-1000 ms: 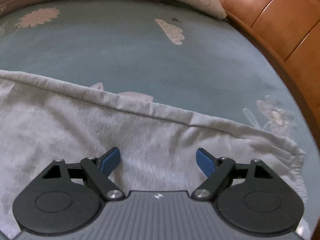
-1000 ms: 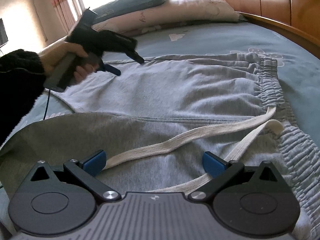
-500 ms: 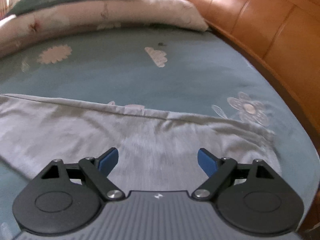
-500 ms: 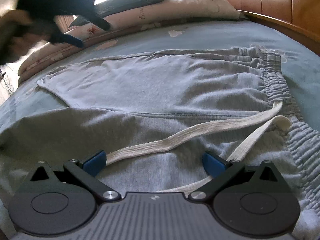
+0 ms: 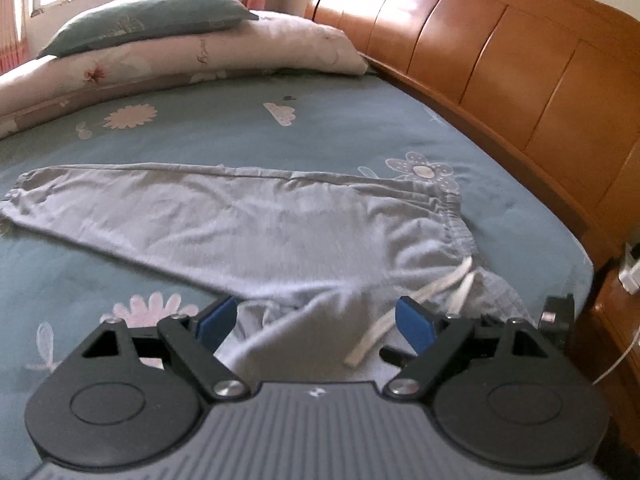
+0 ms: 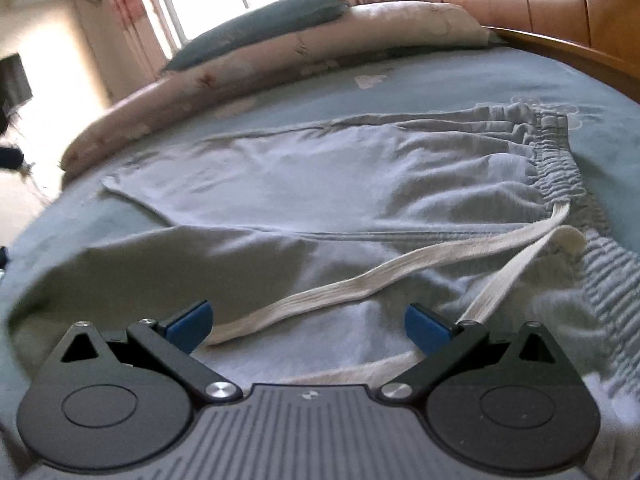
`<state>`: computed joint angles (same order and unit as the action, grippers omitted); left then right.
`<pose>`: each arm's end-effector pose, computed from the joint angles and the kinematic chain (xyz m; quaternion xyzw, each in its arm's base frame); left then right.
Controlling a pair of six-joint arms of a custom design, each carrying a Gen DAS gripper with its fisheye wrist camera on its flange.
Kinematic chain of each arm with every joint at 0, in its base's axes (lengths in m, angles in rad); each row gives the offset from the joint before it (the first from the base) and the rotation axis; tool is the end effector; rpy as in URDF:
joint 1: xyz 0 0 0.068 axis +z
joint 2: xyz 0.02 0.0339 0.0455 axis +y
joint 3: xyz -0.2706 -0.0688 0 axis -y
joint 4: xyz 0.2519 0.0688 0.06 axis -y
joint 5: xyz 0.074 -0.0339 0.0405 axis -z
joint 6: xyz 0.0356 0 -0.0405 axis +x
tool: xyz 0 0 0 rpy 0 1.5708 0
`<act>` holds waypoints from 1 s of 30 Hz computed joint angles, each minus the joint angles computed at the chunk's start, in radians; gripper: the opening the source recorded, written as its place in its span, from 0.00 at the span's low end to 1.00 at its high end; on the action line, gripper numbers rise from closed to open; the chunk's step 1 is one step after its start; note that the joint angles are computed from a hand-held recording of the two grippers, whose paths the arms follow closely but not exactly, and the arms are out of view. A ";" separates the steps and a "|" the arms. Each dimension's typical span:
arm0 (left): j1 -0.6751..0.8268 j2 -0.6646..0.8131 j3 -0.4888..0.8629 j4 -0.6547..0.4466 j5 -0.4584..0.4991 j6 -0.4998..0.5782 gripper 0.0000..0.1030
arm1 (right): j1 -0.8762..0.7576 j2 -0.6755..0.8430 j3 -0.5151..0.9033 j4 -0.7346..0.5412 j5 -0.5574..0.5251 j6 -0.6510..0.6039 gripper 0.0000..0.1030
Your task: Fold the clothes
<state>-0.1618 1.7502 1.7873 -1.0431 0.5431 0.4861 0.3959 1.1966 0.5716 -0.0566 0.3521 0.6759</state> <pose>0.3659 -0.0784 0.3608 0.3654 0.8533 -0.2109 0.3065 0.2298 0.0827 0.1990 0.1986 0.8696 0.0803 0.4448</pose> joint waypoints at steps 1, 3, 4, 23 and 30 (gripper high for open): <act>0.017 -0.028 -0.032 0.000 0.013 0.015 0.84 | 0.020 -0.025 -0.013 -0.007 0.012 -0.001 1.00; 0.045 -0.079 -0.108 0.015 0.022 0.018 0.84 | 0.062 -0.067 -0.030 -0.026 0.039 0.002 1.00; 0.055 -0.097 -0.143 0.019 0.031 0.025 0.84 | 0.091 -0.089 -0.038 -0.037 0.061 0.008 1.00; -0.036 -0.231 -0.790 0.465 0.008 -0.075 0.84 | 0.240 -0.105 -0.142 -0.094 0.255 -0.040 1.00; 0.001 -0.260 -0.898 0.532 0.049 -0.068 0.84 | 0.246 -0.102 -0.163 -0.066 0.264 -0.039 1.00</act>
